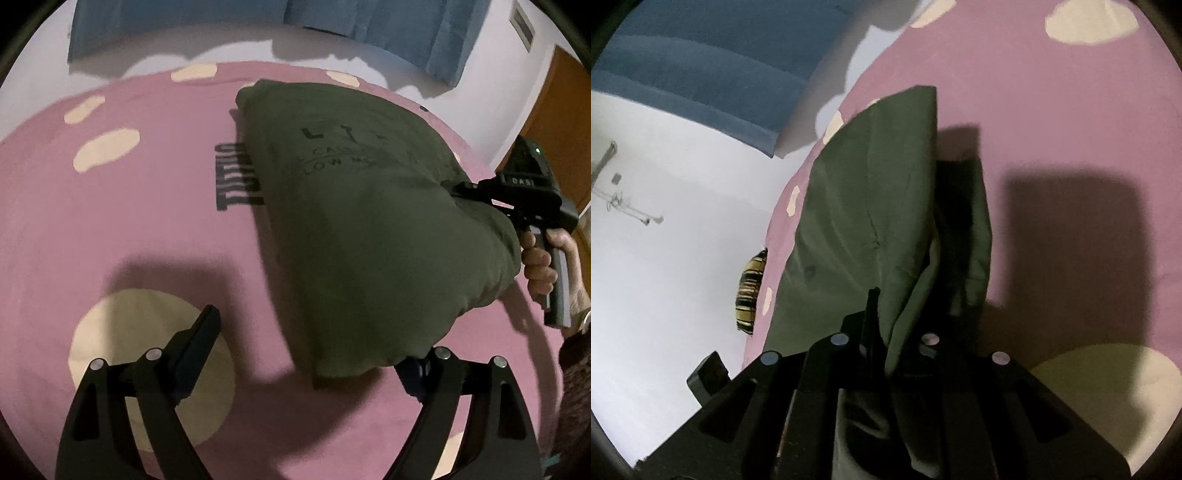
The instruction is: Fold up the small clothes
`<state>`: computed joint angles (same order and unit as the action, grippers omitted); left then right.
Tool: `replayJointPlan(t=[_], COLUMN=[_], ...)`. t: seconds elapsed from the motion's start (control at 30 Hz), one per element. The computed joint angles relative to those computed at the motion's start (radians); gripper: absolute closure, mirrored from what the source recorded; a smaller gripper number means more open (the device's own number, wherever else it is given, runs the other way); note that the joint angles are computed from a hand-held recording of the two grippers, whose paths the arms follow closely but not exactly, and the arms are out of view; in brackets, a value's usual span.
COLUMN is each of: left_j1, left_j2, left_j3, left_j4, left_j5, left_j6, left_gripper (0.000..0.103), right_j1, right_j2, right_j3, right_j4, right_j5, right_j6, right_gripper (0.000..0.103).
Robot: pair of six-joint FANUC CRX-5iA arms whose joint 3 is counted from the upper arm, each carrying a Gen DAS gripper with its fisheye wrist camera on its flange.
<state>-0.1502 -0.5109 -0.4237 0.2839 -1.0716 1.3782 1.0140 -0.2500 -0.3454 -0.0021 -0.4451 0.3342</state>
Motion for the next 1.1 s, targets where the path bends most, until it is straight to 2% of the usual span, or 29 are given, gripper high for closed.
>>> replayJointPlan(t=[0.2,0.4,0.47,0.57,0.7,0.8,0.93,1.1], left_j1=[0.01,0.011,0.013,0.012,0.022,0.046,0.073,0.071], left_j2=[-0.01,0.002,0.001,0.0,-0.003,-0.013,-0.021,-0.021], left_j3=[-0.01,-0.011,-0.013,-0.016,-0.026,-0.044,-0.066,-0.066], left_j4=[0.017,0.02,0.024,0.026,0.044,0.081,0.123,0.124], left_j5=[-0.017,-0.009,-0.01,-0.007,-0.004,-0.005,-0.005,-0.002], left_j6=[0.004,0.003,-0.001,-0.001,-0.016,-0.044,-0.071,-0.061], left_gripper=[0.017,0.017,0.017,0.017,0.016,0.016,0.016,0.017], right_j1=[0.002,0.034,0.06,0.11,0.186,0.239,0.284,0.275], right_j2=[-0.018,-0.084,-0.118,-0.172,-0.231,-0.281,-0.316,-0.301], right_j3=[-0.017,-0.089,-0.126,-0.162,-0.194,-0.239,-0.288,-0.312], right_j4=[0.016,0.156,0.273,0.414,0.521,0.587,0.646,0.651], right_j5=[0.002,0.004,-0.016,-0.094,-0.213,-0.245,-0.243,-0.174], right_j6=[-0.014,-0.179,-0.302,-0.436,-0.542,-0.635,-0.729,-0.77], right_gripper=[0.093,0.072,0.052,0.041,0.036,0.033,0.031,0.031])
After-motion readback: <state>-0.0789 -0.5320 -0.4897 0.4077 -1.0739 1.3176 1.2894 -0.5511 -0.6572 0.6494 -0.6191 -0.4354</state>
